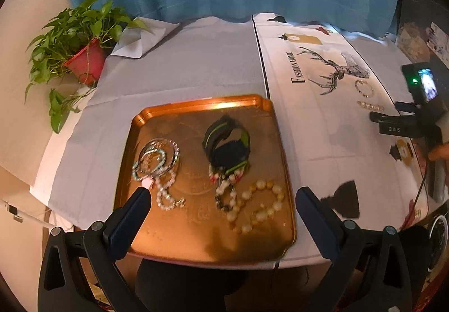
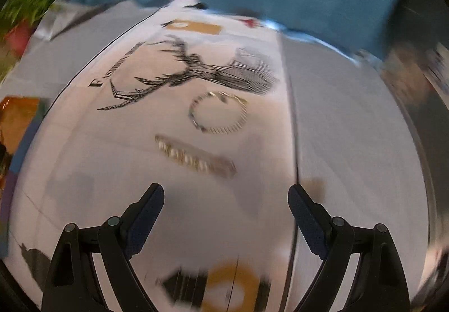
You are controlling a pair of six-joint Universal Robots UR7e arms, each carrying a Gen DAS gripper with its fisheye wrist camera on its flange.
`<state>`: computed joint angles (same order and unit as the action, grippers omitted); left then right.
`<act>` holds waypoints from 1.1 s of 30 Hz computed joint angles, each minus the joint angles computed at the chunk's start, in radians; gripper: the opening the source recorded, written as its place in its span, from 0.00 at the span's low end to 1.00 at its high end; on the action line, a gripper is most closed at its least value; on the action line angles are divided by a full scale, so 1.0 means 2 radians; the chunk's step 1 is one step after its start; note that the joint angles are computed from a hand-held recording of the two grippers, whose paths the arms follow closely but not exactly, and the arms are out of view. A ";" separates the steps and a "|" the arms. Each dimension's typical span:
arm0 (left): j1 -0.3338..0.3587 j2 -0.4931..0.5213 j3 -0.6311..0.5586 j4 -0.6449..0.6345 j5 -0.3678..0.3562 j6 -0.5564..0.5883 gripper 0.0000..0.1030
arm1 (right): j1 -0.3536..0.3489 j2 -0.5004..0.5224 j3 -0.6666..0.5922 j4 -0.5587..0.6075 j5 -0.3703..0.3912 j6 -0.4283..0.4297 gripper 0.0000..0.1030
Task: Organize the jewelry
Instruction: 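Grasp the pearl bar pin with right gripper while left reaches to the thin beaded bracelet, then grasp the thin beaded bracelet with the left gripper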
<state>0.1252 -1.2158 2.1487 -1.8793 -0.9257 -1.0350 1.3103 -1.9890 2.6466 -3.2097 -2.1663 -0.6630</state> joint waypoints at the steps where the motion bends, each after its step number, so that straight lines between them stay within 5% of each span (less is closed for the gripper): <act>1: 0.003 0.004 -0.003 -0.004 0.000 0.004 0.99 | -0.008 0.003 -0.012 0.023 0.014 -0.009 0.87; 4: 0.008 0.014 -0.009 -0.013 0.001 0.011 0.99 | -0.031 -0.003 -0.038 0.082 0.066 -0.016 0.81; 7: 0.010 0.028 -0.016 -0.020 0.005 0.018 0.99 | -0.050 -0.023 -0.034 0.101 0.116 -0.017 0.49; 9: 0.014 0.042 -0.024 -0.028 0.003 0.028 0.99 | -0.053 -0.029 -0.021 0.081 0.125 -0.027 0.42; 11: 0.019 0.062 -0.036 -0.043 0.002 0.048 0.99 | -0.060 -0.033 -0.011 0.063 0.139 -0.039 0.20; 13: 0.022 0.085 -0.053 -0.063 0.006 0.072 0.99 | -0.064 -0.040 -0.007 0.059 0.139 -0.038 0.11; 19: 0.036 0.184 -0.132 -0.135 0.002 0.173 0.99 | -0.121 -0.106 -0.003 0.096 0.142 -0.002 0.12; 26: 0.071 0.332 -0.271 -0.194 -0.048 0.287 0.99 | -0.281 -0.208 -0.004 0.145 0.250 -0.046 0.12; 33: 0.100 0.438 -0.392 -0.133 -0.071 0.320 0.99 | -0.366 -0.238 -0.003 0.150 0.335 -0.068 0.21</act>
